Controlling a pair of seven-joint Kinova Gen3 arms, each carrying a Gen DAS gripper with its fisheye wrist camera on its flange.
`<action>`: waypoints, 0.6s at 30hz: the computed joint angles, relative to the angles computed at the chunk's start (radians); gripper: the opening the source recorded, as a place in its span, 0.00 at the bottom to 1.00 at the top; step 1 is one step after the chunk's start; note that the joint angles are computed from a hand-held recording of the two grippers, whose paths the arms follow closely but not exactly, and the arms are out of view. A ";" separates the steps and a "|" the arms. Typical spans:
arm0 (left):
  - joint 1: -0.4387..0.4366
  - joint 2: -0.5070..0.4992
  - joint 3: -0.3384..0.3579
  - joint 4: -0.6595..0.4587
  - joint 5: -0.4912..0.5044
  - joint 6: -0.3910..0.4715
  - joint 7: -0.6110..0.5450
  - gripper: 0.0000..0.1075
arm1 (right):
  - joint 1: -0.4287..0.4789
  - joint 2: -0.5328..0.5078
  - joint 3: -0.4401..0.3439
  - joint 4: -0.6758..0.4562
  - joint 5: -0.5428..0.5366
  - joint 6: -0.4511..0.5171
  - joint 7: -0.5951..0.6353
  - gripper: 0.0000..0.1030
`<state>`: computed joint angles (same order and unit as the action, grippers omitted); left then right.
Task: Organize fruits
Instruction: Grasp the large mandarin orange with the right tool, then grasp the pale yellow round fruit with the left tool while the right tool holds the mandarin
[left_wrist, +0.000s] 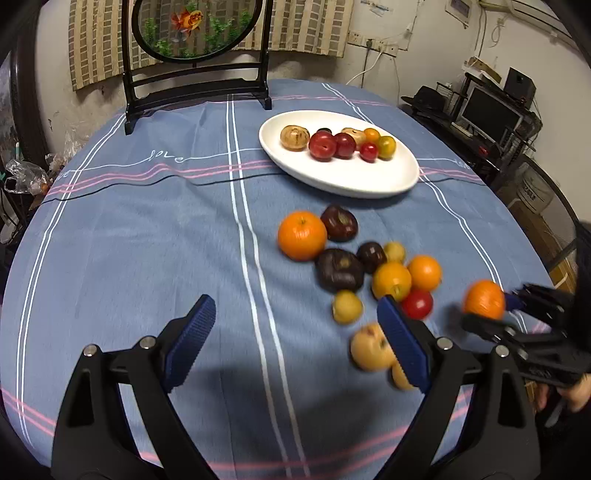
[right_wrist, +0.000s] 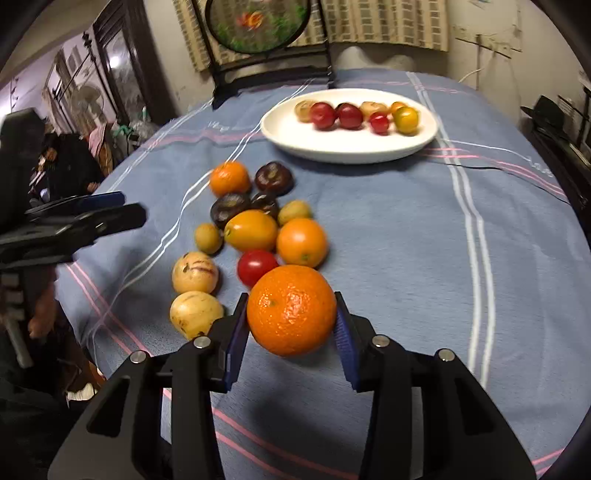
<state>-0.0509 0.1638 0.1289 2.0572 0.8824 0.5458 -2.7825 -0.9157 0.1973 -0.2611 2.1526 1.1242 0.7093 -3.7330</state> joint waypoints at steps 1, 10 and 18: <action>0.013 0.011 -0.010 -0.019 -0.023 0.018 0.028 0.84 | -0.005 -0.009 -0.003 0.007 -0.004 0.008 -0.007 0.43; 0.014 -0.017 -0.002 0.022 -0.119 0.158 -0.021 0.84 | 0.003 -0.055 -0.031 0.072 0.030 0.011 -0.116 0.43; 0.090 -0.012 0.001 0.050 -0.140 0.189 -0.021 0.68 | 0.015 -0.064 -0.047 0.109 0.080 -0.011 -0.197 0.43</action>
